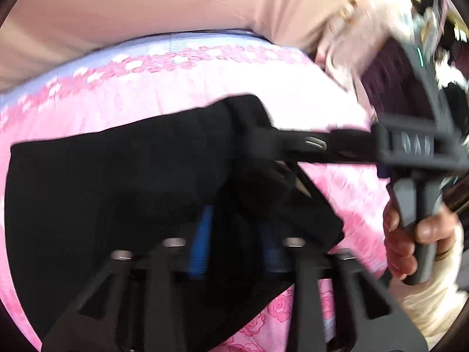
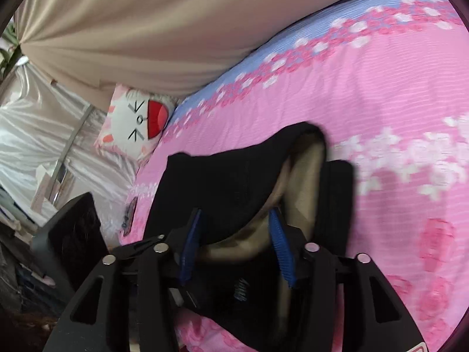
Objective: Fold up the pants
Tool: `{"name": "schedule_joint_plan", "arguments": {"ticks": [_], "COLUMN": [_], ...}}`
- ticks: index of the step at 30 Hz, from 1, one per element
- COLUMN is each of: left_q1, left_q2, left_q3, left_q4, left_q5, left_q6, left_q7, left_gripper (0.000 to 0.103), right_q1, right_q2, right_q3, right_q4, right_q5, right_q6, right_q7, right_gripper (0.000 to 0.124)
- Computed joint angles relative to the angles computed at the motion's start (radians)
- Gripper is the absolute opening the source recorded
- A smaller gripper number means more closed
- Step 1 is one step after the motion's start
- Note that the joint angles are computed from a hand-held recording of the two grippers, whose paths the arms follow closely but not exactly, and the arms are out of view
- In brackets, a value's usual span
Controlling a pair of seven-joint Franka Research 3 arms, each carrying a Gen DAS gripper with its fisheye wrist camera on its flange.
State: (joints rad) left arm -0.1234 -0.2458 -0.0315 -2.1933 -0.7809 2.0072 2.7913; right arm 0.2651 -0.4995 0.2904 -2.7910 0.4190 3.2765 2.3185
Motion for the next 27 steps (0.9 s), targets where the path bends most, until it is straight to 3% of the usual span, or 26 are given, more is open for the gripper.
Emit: {"name": "schedule_joint_plan", "arguments": {"ticks": [2,4,6,11,16,18,21,24,27], "left_q1": [0.014,0.028,0.037,0.047,0.055,0.062,0.069,0.07,0.07], "left_q2": [0.049,0.077,0.091,0.086,0.1,0.108,0.105,0.102,0.103], "left_q3": [0.008,-0.001,-0.01,-0.019,-0.018,-0.017,-0.018,-0.021,-0.021], "left_q4": [0.057,0.084,0.097,0.091,0.105,0.114,0.108,0.096,0.096], "left_q5": [-0.011,-0.011,-0.01,-0.009,-0.018,-0.016,-0.013,-0.015,-0.024], "left_q6": [-0.026,0.0,0.013,0.024,0.005,-0.007,-0.008,0.001,-0.003], "left_q7": [-0.058,-0.095,-0.107,-0.109,-0.115,-0.119,-0.111,-0.105,-0.101], "left_gripper": [0.014,0.014,0.014,0.014,0.014,0.014,0.015,0.015,0.015], "right_q1": [-0.007,-0.021,-0.077,-0.145,-0.165,-0.236,-0.324,-0.271,-0.211], "right_q2": [-0.05,-0.088,-0.125,-0.1,-0.026,-0.03,-0.147,-0.168,-0.089], "right_q3": [0.017,0.045,0.112,0.164,0.136,0.188,0.281,0.242,0.181], "right_q4": [-0.047,-0.077,-0.077,-0.001,0.075,0.12,0.124,0.12,0.145], "right_q5": [0.019,0.026,0.003,-0.131,-0.228,-0.337,-0.458,-0.496,-0.514], "right_q6": [0.01,0.007,-0.056,-0.212,-0.297,-0.404,-0.492,-0.495,-0.519], "right_q7": [0.025,0.041,0.05,0.057,0.031,0.086,0.209,0.2,0.166], "right_gripper": [0.051,0.051,0.051,0.05,0.046,0.044,0.05,0.05,0.05]}}
